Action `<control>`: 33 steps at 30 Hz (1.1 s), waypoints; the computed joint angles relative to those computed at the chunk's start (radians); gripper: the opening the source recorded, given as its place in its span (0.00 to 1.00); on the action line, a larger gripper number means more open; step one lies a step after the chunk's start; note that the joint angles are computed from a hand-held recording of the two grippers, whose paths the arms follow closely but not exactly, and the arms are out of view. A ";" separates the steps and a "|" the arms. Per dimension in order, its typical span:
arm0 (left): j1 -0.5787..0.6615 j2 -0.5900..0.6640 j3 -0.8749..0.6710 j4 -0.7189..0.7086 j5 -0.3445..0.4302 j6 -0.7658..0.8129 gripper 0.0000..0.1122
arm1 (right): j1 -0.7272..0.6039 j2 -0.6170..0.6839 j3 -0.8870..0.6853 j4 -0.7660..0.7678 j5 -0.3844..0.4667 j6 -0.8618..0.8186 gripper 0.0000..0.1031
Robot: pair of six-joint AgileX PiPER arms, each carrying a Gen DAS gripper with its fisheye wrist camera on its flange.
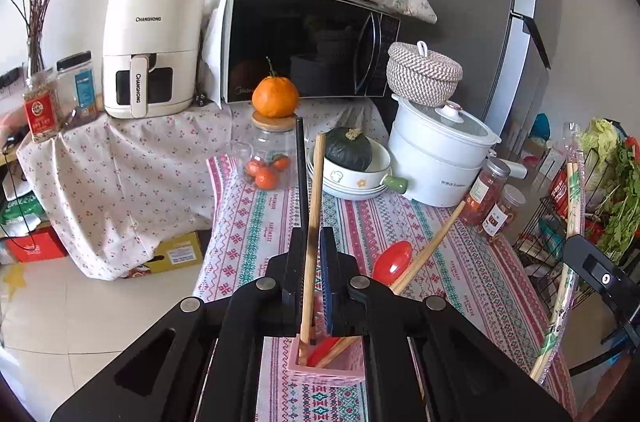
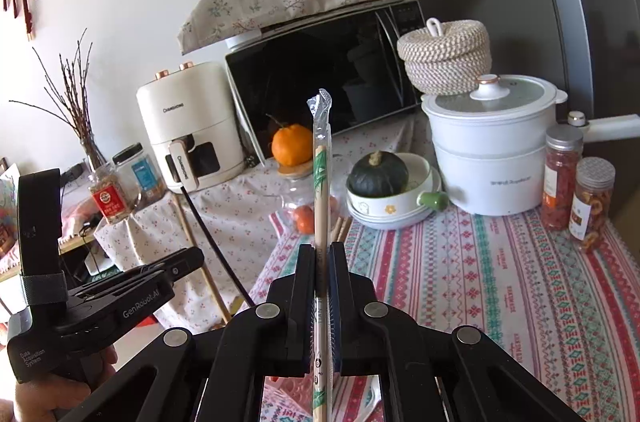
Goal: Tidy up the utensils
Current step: 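Drop the wooden chopstick into the pink basket with the left while the right lifts its chopstick, then lower the plastic-wrapped chopstick into the pink basket and open the right gripper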
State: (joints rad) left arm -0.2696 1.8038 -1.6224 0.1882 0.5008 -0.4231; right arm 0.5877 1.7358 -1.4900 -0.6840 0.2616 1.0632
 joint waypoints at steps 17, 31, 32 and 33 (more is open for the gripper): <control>0.111 -0.108 0.123 -0.167 0.117 0.115 0.39 | 0.110 0.216 -0.278 -0.461 0.200 0.539 0.05; 0.232 -0.071 0.102 -0.283 0.248 0.211 0.39 | 0.215 0.573 -0.738 -0.633 0.574 0.586 0.05; 0.236 -0.071 0.101 -0.295 0.250 0.219 0.39 | 0.224 0.596 -0.764 -0.651 0.601 0.577 0.05; 0.238 -0.071 0.100 -0.300 0.251 0.223 0.39 | 0.233 0.618 -0.791 -0.662 0.622 0.565 0.05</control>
State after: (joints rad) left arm -0.0317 1.7323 -1.5227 -0.1118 0.7521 -0.2001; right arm 0.8204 2.3542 -2.2812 -1.3463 0.8835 1.6278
